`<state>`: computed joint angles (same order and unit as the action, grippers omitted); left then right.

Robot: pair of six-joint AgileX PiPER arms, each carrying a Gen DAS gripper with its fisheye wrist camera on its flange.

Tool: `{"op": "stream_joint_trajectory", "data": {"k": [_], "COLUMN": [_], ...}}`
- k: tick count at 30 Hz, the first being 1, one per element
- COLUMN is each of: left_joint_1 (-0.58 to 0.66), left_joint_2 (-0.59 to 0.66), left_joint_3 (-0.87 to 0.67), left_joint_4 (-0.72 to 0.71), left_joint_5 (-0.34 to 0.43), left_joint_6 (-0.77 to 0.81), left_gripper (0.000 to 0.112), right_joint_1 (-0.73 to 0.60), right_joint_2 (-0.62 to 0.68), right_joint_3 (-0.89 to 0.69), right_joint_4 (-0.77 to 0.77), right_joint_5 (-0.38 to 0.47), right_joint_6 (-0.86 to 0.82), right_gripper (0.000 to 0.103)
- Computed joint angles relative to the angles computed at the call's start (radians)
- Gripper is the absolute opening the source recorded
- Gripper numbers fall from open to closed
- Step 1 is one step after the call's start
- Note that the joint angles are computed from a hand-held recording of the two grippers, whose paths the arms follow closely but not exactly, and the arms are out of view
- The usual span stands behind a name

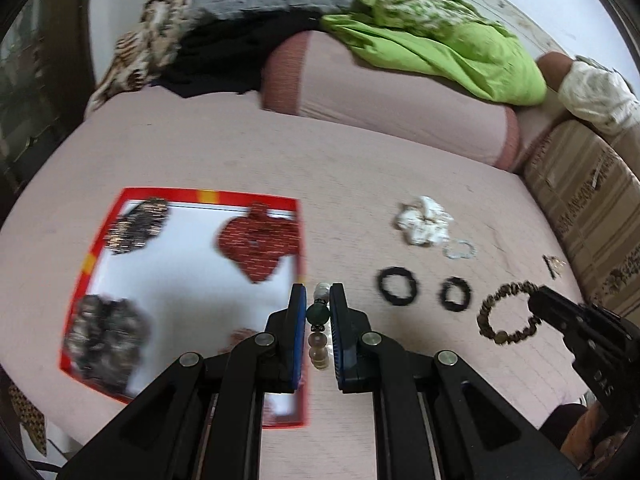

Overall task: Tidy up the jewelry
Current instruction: 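Place the pearl bracelet with the left tool while the right places the beaded bracelet in the box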

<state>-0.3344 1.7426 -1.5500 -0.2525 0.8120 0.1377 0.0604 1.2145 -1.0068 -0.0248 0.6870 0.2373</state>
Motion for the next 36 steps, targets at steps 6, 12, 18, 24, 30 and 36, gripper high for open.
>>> {"op": "stream_joint_trajectory", "data": {"k": [6, 12, 18, 24, 30, 36], "left_joint_1": [0.122, 0.217, 0.273, 0.32, 0.31, 0.292], "left_joint_2": [0.068, 0.225, 0.407, 0.514, 0.483, 0.383], "left_joint_3": [-0.072, -0.221, -0.428, -0.563, -0.507, -0.409], "left_joint_4": [-0.033, -0.039, 0.036, 0.046, 0.053, 0.036], "left_joint_5": [0.04, 0.099, 0.17, 0.229, 0.205, 0.142], "left_joint_6": [0.065, 0.075, 0.006, -0.038, -0.027, -0.024], "left_gripper": [0.011, 0.011, 0.011, 0.011, 0.025, 0.043], "right_joint_1": [0.154, 0.234, 0.275, 0.288, 0.301, 0.318], "right_joint_2": [0.168, 0.377, 0.611, 0.781, 0.838, 0.719], "right_joint_3": [-0.128, -0.311, -0.544, -0.689, -0.711, -0.589], "right_joint_4": [-0.041, 0.005, 0.081, 0.127, 0.065, -0.061], "right_joint_5": [0.016, 0.038, 0.094, 0.126, 0.137, 0.085], "right_joint_6": [0.074, 0.062, 0.01, -0.002, 0.031, 0.063], "right_gripper": [0.008, 0.008, 0.008, 0.008, 0.012, 0.047]}}
